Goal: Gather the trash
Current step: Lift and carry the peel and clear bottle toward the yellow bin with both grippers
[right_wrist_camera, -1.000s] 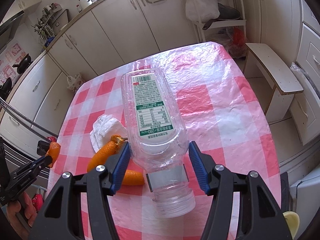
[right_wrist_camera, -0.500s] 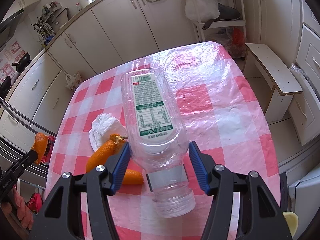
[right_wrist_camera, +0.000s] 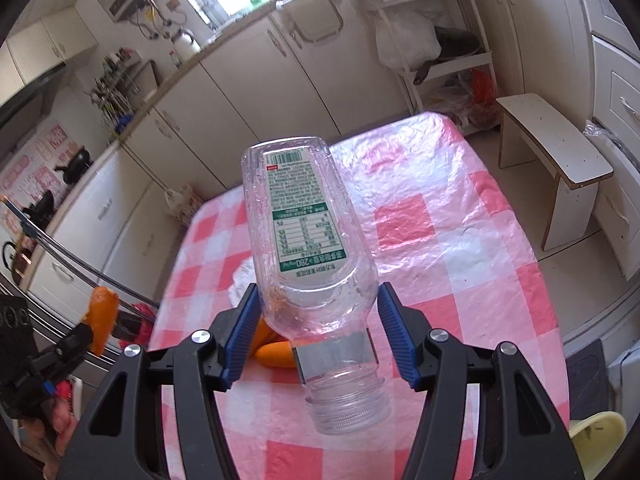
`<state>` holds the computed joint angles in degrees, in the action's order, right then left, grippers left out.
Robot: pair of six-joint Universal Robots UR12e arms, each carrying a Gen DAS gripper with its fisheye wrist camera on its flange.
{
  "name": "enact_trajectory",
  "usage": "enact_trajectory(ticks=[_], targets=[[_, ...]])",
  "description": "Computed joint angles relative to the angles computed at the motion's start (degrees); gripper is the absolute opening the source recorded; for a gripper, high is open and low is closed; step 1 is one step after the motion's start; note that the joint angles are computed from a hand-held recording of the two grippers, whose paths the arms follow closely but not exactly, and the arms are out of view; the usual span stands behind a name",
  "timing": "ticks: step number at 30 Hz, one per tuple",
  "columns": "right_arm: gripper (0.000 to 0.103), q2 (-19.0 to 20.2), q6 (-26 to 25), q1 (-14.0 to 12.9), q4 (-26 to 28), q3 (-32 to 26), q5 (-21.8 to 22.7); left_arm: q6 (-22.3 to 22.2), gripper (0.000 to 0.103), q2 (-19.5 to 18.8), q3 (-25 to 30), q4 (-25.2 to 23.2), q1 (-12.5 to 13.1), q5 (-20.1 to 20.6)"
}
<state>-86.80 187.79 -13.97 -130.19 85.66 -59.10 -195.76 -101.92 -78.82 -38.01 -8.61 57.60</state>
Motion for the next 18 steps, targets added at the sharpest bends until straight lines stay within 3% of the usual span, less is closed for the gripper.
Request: enact_trajectory(ticks=[6, 12, 18], targets=[[0.058, -4.7, 4.1, -4.1, -8.7, 5.0, 5.9, 1.0, 0.016, 1.3, -0.3, 0.1, -2.5, 0.1], [0.058, -10.9, -1.7, -9.7, -6.7, 9.9, 6.8, 3.9, 0.016, 1.3, 2.0, -1.4, -6.4, -0.2], [0.058, -17.2, -5.1, -16.8, -2.9, 15.9, 5.3, 9.1, 0.016, -2.0, 8.3, -9.7, -13.4, 2.3]])
